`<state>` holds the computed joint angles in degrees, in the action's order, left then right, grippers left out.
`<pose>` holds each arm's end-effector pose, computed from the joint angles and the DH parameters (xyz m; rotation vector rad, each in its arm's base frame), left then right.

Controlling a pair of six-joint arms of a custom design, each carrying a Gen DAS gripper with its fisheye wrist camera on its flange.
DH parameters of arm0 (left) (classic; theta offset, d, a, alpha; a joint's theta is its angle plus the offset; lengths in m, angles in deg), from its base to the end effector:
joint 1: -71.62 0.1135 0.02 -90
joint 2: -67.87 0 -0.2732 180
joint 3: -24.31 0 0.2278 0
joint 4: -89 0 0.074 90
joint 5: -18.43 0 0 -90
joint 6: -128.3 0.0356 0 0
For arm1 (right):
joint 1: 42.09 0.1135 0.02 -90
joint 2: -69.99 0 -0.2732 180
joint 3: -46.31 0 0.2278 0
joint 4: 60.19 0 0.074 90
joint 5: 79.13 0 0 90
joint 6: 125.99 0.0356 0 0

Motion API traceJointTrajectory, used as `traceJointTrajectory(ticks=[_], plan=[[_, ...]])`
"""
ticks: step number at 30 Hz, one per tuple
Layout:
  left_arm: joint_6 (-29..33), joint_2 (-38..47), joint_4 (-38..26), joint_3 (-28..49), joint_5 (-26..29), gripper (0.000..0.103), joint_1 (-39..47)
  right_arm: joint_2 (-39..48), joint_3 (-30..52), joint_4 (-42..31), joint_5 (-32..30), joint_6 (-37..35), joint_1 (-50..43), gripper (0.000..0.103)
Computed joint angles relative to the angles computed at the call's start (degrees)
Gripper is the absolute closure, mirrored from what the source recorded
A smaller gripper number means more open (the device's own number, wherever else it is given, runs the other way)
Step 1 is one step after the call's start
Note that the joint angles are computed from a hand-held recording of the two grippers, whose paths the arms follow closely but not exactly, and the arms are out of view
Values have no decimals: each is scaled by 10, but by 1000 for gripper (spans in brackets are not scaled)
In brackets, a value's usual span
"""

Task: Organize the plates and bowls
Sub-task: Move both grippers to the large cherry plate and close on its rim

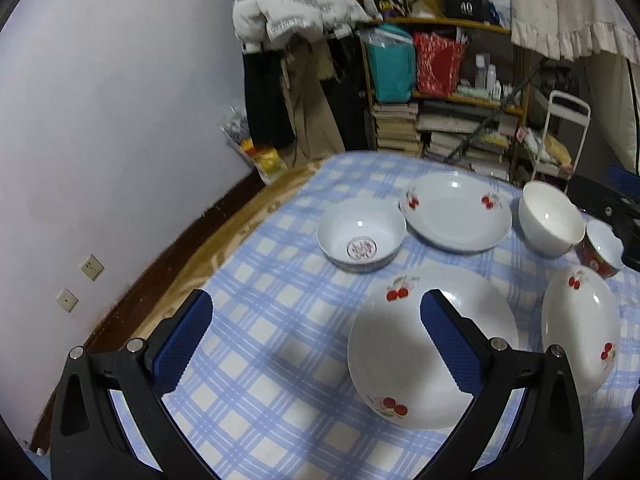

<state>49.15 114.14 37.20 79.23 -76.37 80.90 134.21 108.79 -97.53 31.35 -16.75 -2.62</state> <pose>0.1340 0.0249 0.2703 -0.0104 2.3366 0.2733 0.1717 0.1253 0.2849 -0.2000 2.1985 0.1670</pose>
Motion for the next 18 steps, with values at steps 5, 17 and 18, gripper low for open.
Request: traceJointTrajectory(ticks=[5, 17, 18], plan=[[7, 47, 42, -40, -9, 1, -4, 53, -24, 44, -44, -14, -25, 23], [4, 172, 115, -86, -3, 2, 10, 163, -67, 114, -135, -21, -55, 43], [4, 181, 122, -89, -3, 2, 11, 170, -70, 118, -141, -18, -57, 45]])
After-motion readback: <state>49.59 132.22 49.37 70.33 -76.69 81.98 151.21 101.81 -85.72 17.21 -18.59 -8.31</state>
